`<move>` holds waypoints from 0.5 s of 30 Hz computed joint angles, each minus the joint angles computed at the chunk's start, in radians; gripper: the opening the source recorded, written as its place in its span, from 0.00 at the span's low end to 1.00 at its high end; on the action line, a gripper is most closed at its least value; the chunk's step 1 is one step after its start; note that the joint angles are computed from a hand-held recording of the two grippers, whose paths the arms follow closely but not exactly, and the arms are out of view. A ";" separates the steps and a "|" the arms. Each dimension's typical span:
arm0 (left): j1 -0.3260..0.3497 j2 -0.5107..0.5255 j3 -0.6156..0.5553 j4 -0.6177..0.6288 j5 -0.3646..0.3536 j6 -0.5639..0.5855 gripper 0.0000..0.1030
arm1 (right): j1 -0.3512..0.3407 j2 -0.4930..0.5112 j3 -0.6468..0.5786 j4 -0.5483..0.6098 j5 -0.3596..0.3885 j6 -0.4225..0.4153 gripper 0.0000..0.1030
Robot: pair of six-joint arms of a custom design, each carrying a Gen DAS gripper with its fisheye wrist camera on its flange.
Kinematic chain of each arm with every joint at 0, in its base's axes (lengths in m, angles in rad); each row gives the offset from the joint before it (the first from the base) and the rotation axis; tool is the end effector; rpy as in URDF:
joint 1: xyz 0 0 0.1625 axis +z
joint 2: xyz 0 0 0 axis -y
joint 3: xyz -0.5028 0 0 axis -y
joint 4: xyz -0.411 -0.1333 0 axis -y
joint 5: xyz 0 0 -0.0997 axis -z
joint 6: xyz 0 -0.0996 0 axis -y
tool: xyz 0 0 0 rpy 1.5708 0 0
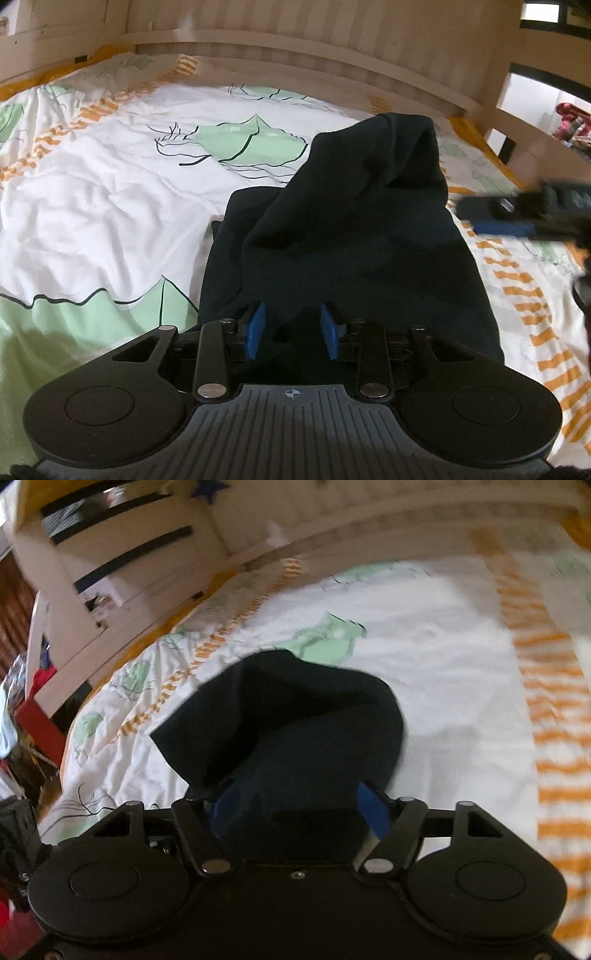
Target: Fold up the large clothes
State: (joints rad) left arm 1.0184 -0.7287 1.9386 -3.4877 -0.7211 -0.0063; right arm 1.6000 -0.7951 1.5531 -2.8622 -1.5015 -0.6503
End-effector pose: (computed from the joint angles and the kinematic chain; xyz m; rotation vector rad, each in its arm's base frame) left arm -0.1580 -0.6530 0.1276 0.2490 2.3046 -1.0962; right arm 0.1631 -0.7825 0.2041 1.0054 -2.7611 0.7955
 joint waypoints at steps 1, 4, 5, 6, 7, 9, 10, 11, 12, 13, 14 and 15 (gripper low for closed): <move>0.000 -0.003 0.005 -0.004 -0.005 -0.004 0.32 | 0.006 0.011 -0.007 -0.011 0.001 -0.023 0.67; 0.011 -0.002 -0.010 0.003 -0.028 -0.013 0.32 | 0.028 0.059 -0.063 -0.004 -0.027 -0.069 0.64; 0.012 -0.002 -0.009 0.001 -0.032 -0.015 0.32 | 0.037 0.082 -0.095 0.009 -0.040 -0.077 0.64; 0.013 -0.002 -0.009 -0.001 -0.036 -0.014 0.32 | 0.043 0.101 -0.121 0.019 -0.056 -0.081 0.64; 0.014 -0.003 -0.008 -0.004 -0.038 -0.013 0.32 | 0.053 0.130 -0.164 0.036 -0.079 -0.080 0.64; 0.018 -0.002 -0.007 -0.015 -0.047 -0.011 0.32 | 0.062 0.170 -0.232 0.094 -0.116 -0.065 0.64; 0.020 -0.002 -0.005 -0.020 -0.054 -0.012 0.32 | 0.070 0.198 -0.282 0.141 -0.145 -0.045 0.64; 0.022 -0.003 -0.003 -0.027 -0.059 -0.011 0.32 | 0.073 0.217 -0.312 0.164 -0.164 -0.036 0.64; 0.024 -0.003 -0.003 -0.033 -0.063 -0.008 0.32 | 0.077 0.238 -0.346 0.193 -0.186 -0.029 0.64; 0.025 -0.002 -0.002 -0.039 -0.068 -0.005 0.32 | 0.082 0.262 -0.387 0.232 -0.213 -0.016 0.63; 0.026 -0.002 -0.002 -0.044 -0.072 -0.001 0.32 | 0.082 0.276 -0.406 0.251 -0.234 -0.007 0.63; 0.027 -0.002 -0.002 -0.046 -0.072 0.001 0.32 | 0.085 0.290 -0.421 0.260 -0.257 -0.005 0.63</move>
